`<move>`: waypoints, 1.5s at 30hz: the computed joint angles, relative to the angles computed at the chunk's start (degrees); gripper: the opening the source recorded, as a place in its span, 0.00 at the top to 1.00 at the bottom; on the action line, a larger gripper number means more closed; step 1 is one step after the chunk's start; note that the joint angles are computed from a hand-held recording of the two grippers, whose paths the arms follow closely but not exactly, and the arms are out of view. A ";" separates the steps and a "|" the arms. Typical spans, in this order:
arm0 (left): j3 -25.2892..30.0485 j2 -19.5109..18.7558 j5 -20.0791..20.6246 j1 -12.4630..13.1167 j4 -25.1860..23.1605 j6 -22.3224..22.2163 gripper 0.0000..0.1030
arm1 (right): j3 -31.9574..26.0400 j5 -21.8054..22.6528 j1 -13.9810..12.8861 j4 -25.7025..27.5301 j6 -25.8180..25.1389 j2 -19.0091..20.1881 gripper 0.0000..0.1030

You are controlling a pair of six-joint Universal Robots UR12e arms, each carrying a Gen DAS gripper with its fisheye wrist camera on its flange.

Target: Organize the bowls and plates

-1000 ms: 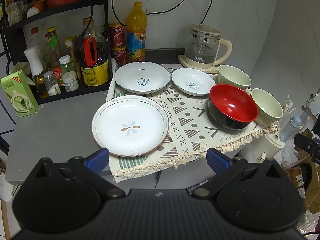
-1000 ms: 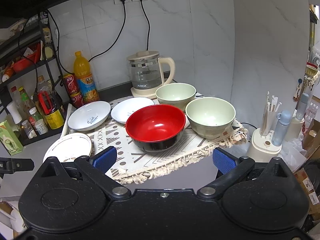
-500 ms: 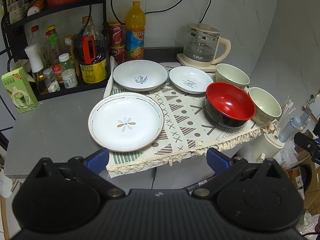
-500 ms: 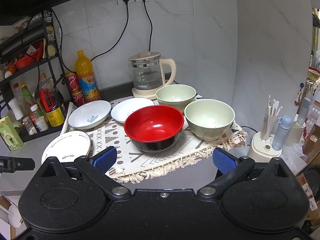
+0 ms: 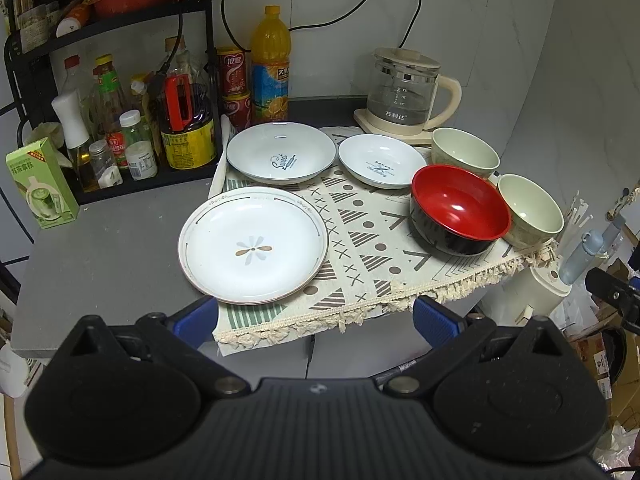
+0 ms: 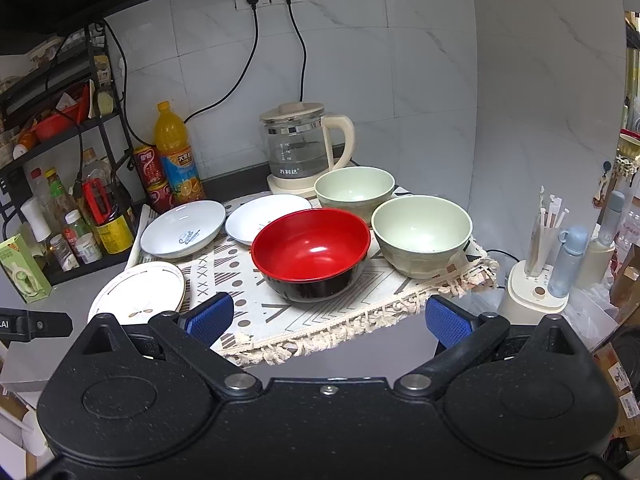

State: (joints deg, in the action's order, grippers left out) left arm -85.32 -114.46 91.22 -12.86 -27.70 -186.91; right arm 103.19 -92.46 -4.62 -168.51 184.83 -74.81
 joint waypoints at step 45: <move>3.69 -1.71 2.50 -2.19 -3.44 -1.59 0.01 | -1.42 0.49 -0.99 1.37 -1.18 0.74 0.00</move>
State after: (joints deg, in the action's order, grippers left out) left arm -81.63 -116.17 93.73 -15.05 -31.14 -188.50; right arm 101.76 -91.97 -5.61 -167.13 183.65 -74.08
